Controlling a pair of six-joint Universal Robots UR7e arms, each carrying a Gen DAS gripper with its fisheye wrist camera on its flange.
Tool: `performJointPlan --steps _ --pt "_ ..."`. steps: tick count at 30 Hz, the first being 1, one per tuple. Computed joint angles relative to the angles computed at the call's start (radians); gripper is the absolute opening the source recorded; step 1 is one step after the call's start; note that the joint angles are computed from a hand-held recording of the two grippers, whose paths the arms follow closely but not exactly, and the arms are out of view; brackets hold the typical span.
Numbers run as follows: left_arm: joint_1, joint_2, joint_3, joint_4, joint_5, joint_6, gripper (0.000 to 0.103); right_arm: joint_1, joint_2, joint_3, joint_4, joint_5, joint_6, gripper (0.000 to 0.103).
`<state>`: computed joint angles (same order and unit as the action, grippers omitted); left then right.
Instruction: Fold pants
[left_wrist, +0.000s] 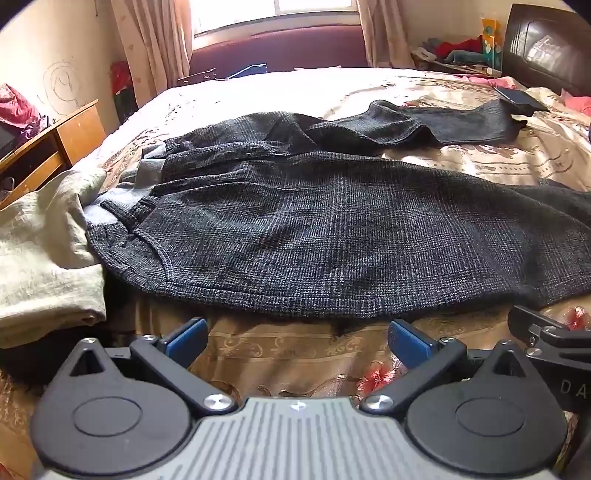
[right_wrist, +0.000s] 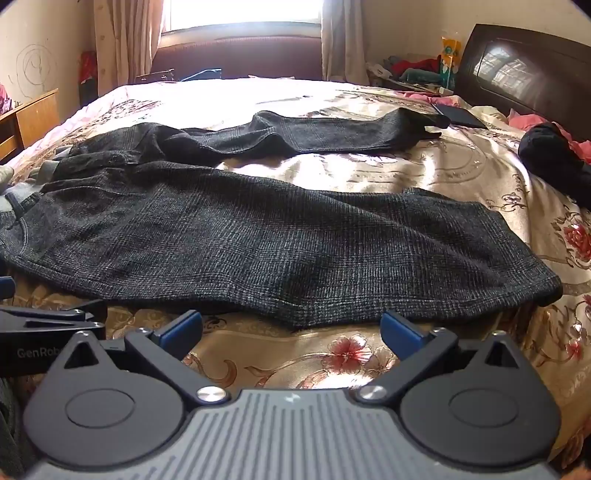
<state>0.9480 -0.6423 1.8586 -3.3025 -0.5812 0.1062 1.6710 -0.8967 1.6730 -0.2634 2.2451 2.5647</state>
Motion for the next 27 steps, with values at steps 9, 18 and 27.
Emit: performJointPlan --steps 9,18,27 --pt "0.003 -0.001 0.002 -0.006 -0.01 -0.001 0.103 -0.006 0.003 0.003 -0.005 0.004 0.021 0.102" --pt "0.005 -0.005 0.005 -0.004 -0.022 0.0 0.103 -0.004 0.01 -0.017 0.016 0.024 0.026 0.101" --pt "0.004 -0.01 0.011 -0.011 -0.035 0.006 0.103 -0.003 0.018 -0.03 0.024 0.043 0.037 0.101"
